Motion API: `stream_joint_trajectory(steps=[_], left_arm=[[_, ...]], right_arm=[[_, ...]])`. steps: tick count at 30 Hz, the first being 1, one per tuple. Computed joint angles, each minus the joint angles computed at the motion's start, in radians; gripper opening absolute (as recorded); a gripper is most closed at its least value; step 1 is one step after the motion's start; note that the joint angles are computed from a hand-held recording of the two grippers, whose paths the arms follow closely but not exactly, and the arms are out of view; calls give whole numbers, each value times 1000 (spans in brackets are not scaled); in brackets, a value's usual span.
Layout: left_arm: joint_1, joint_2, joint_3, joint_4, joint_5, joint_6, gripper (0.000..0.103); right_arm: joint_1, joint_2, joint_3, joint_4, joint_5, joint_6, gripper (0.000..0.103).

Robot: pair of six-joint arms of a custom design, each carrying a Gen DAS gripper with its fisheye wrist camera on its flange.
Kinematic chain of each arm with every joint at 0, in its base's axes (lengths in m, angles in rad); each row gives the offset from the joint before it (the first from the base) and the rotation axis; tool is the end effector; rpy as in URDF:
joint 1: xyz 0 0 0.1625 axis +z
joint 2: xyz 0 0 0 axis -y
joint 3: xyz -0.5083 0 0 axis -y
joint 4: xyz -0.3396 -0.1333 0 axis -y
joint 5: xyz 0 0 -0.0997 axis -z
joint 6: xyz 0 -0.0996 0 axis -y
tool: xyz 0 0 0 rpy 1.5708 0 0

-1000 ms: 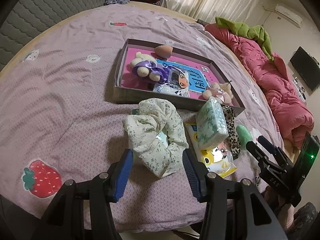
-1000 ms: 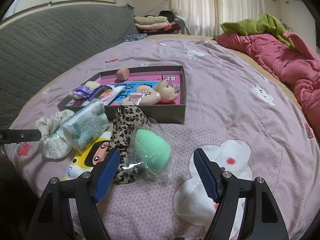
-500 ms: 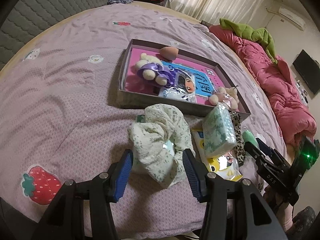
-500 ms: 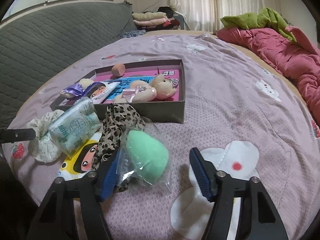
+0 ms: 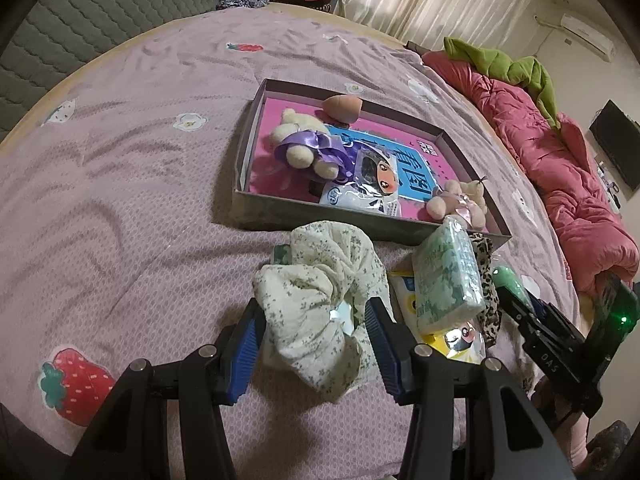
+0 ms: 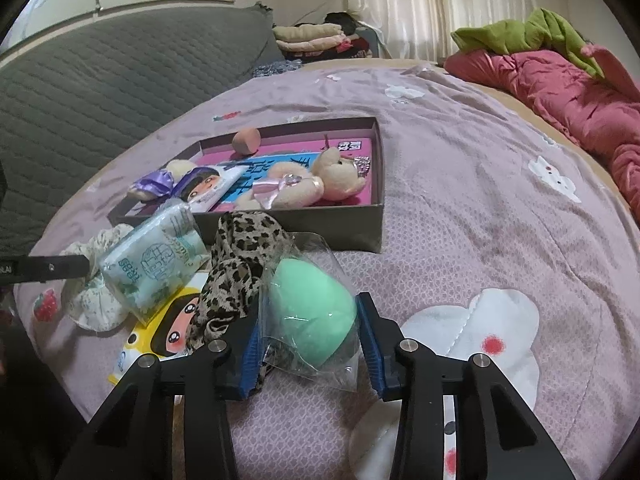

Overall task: Organize soft objects
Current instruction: 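Grasp the cream floral scrunchie with left gripper while right grasps the bagged green sponge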

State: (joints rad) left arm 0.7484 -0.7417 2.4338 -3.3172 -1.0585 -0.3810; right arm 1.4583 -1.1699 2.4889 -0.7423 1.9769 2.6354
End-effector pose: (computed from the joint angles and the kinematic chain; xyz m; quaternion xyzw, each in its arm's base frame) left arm -0.1970 -0.4315 0.0875 0.2050 0.9451 -0.1650 0.1939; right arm 0.0591 -0.3139 0.1681 0.0741 -0.8631 0.3909 0.3110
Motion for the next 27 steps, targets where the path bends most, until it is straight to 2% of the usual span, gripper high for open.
stream_joint_trajectory(steps=[4,7,12,17,27], left_arm=[[2,5,1,-31,7,12,51],[4,7,-3,-36,7,33,46],[-3,12,-8,-22,22,52,29],[1,15,-8,-29,-2,70,15],[-14,14,14,-96,-25,95,7]], right_arm=[[-14,-17,5,3,-17,16,44],[-15,-25,11,-3,-19,17,44],[-10,-34,21,-19,-24,14,44],[-10,-54,34,-38,-43,12,44],[15,-75,53,-77,-48,-16,44]])
